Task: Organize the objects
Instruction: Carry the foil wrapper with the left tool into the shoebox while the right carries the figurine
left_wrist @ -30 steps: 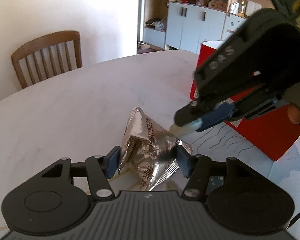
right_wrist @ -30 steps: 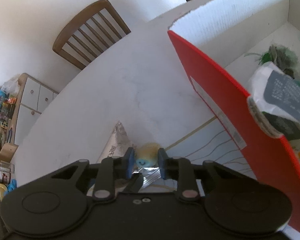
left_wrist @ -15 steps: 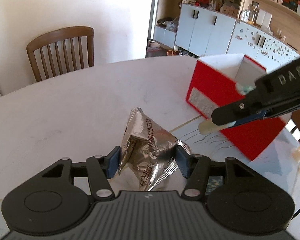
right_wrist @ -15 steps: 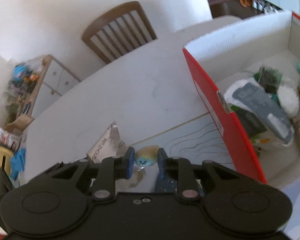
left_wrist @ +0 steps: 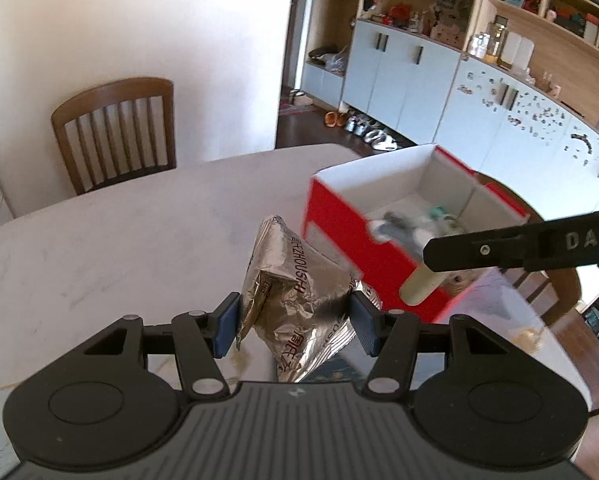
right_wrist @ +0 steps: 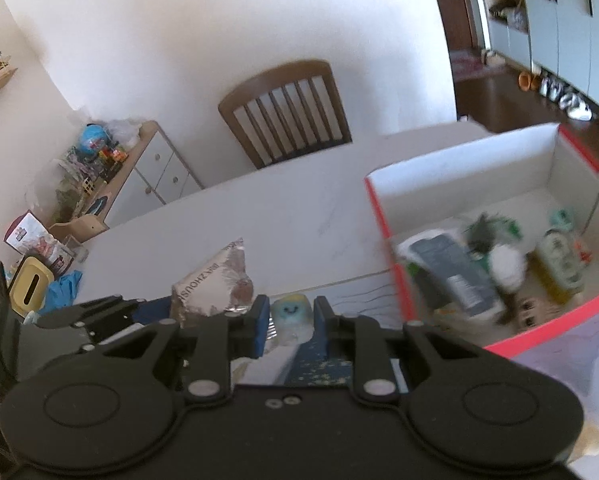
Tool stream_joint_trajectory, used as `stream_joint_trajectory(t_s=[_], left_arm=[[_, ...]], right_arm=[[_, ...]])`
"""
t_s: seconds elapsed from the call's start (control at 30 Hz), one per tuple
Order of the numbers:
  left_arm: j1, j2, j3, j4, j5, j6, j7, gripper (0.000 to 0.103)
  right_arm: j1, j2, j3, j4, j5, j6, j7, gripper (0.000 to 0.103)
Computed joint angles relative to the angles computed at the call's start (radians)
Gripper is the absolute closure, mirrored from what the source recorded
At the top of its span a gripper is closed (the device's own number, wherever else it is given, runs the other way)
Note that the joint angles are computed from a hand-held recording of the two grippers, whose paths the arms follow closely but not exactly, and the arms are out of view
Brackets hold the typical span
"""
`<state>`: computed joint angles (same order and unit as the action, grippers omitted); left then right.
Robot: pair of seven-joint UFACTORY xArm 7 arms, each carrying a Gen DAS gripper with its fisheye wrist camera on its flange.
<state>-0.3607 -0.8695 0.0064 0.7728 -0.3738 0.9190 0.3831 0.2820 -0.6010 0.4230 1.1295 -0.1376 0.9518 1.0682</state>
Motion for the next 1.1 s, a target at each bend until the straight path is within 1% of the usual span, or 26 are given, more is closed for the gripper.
stream_joint_trajectory(t_s=[0.2, 0.3, 0.37, 0.57, 0.7, 0.8, 0.93, 1.1], left_arm=[[-0.031, 0.017, -0.082, 0.049, -0.003, 0.017, -0.077, 0.045], [-0.049, 0.044, -0.121, 0.075, 0.0, 0.024, -0.128, 0.045], [-0.061, 0.068, -0.151, 0.096, 0.004, 0.022, -0.167, 0.045], [-0.096, 0.162, -0.222, 0.147, 0.036, -0.017, -0.261, 0.045], [-0.104, 0.235, -0.262, 0.184, 0.074, -0.049, -0.339, 0.045], [-0.102, 0.3, -0.29, 0.22, 0.121, -0.073, -0.398, 0.045], [-0.1, 0.389, -0.324, 0.272, 0.191, -0.095, -0.48, 0.045], [-0.112, 0.48, -0.337, 0.318, 0.259, -0.112, -0.559, 0.045]], right_arm=[[0.016, -0.145, -0.046, -0.077, 0.003, 0.064, -0.092, 0.081], [0.002, -0.205, -0.054, -0.103, -0.009, 0.106, -0.163, 0.081], [-0.001, -0.251, -0.073, -0.13, -0.002, 0.123, -0.212, 0.081], [-0.031, -0.378, -0.122, -0.21, -0.006, 0.157, -0.373, 0.081], [-0.055, -0.448, -0.151, -0.27, -0.015, 0.142, -0.489, 0.081], [-0.07, -0.487, -0.182, -0.318, -0.001, 0.099, -0.555, 0.081], [-0.099, -0.511, -0.221, -0.366, 0.019, 0.065, -0.628, 0.081], [-0.131, -0.506, -0.268, -0.415, 0.055, -0.001, -0.693, 0.081]])
